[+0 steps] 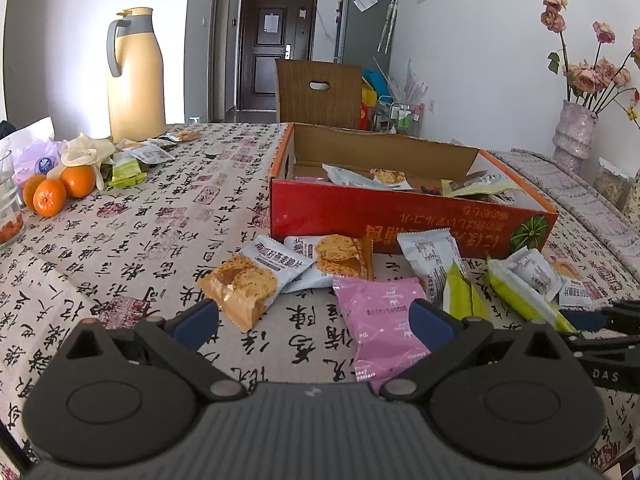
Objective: Organize snacks
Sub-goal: 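Grasp a green-and-white bar with the right gripper, then grasp a green bar with the left gripper while the right gripper lifts its bar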
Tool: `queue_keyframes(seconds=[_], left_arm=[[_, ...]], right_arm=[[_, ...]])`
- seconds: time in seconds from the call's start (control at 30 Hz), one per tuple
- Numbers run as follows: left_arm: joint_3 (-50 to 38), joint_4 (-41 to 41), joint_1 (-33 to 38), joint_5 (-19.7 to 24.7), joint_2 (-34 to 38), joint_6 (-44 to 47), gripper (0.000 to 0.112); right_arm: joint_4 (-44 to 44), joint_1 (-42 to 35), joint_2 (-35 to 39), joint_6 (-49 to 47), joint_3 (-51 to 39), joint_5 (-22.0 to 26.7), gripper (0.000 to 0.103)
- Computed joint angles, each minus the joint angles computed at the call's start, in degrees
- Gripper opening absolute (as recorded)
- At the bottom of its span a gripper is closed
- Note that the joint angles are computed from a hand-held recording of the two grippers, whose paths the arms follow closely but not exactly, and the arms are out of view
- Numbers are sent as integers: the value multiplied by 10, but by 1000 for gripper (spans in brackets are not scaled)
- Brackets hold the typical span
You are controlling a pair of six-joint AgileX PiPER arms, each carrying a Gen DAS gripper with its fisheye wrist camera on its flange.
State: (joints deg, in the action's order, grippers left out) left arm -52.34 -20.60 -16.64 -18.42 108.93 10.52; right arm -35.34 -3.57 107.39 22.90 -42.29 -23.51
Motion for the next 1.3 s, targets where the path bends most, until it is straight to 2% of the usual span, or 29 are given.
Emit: queue_keyframes(seconds=[0.13,0.33,0.47,0.53,0.63,0.83,0.97,1.07,1.17,1.27,1.3], left_arm=[[-1,1,0,3,2,-1,103],[-2,3,-4,7,4,-3,103],[-2,2,-8,7,2,0,103],[-3,-1,-12,8,2,6,103],[-5,5,-18,10,3,4,103],[-12,-27,-45,12,7,50,103],[-22,-88,-75,10,15,123,103],[-33,-145,-95,12,24,186,103],[-42,-188,-107,13,30,231,103],[-49,-231,-116,13,36,276,103],[-51,-245,-119,13,37,290,103]], right_arm=[[-19,0,-9,38,14,-7,44],[-13,10,9,76,-13,-5,46],[59,26,14,12,-7,-12,39],[121,36,12,-46,8,-27,37],[226,51,6,-138,45,-85,36],[236,34,-19,-126,98,-160,36],[212,17,-23,-110,114,-179,36],[183,2,-19,-98,117,-177,35],[151,-7,-12,-87,109,-154,38],[131,-8,-8,-77,92,-126,43],[127,-6,-6,-75,84,-116,48]])
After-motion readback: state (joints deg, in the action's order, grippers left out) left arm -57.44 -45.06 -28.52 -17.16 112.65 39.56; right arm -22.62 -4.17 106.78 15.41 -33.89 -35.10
